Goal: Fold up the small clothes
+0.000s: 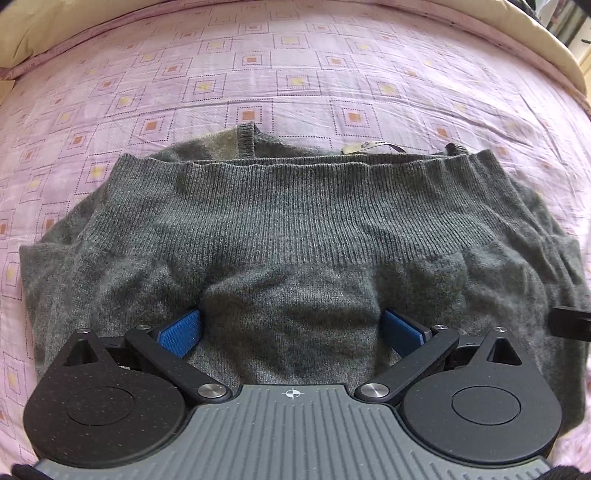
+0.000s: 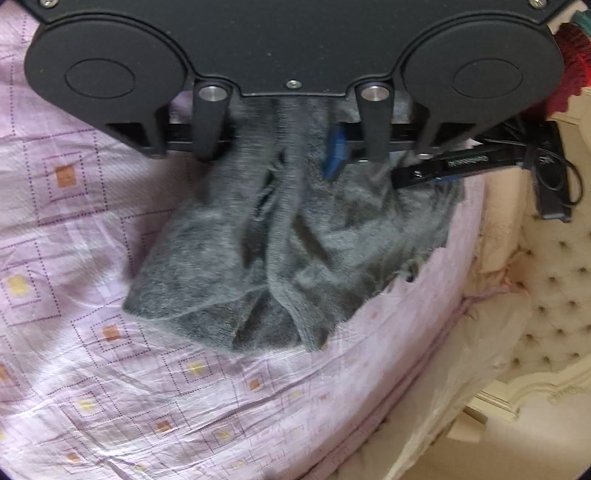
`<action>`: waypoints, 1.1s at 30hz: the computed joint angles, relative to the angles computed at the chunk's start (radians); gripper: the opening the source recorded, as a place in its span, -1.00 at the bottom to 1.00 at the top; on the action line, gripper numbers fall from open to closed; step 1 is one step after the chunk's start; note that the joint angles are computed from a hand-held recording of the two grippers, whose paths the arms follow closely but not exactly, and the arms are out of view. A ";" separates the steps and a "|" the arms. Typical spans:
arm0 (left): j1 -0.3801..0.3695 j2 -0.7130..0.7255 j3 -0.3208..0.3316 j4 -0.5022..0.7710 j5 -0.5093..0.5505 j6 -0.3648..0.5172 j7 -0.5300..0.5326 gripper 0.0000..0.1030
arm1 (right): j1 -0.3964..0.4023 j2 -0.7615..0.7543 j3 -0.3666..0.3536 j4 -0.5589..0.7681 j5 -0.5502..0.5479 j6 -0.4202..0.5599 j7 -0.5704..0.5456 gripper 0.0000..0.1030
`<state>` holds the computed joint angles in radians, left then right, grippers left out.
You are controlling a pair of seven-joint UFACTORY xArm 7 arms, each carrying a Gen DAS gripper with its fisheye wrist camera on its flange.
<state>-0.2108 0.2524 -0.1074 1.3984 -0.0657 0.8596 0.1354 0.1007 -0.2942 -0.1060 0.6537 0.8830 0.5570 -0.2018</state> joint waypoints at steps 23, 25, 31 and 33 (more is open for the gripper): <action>0.236 -0.283 0.148 -0.116 -0.331 0.198 0.463 0.96 | 0.104 0.209 0.260 0.532 -0.774 0.161 0.750 -0.45; 0.261 -0.275 0.163 -0.102 -0.347 0.226 0.476 0.96 | 0.138 0.287 0.272 0.611 -0.799 0.166 0.766 -0.45; 0.327 -0.245 0.187 -0.065 -0.348 0.276 0.510 0.96 | 0.255 0.562 0.276 0.876 -0.879 0.250 0.814 -0.43; 0.344 -0.237 0.189 -0.059 -0.345 0.281 0.511 0.96 | 0.281 0.620 0.275 0.919 -0.879 0.250 0.810 -0.29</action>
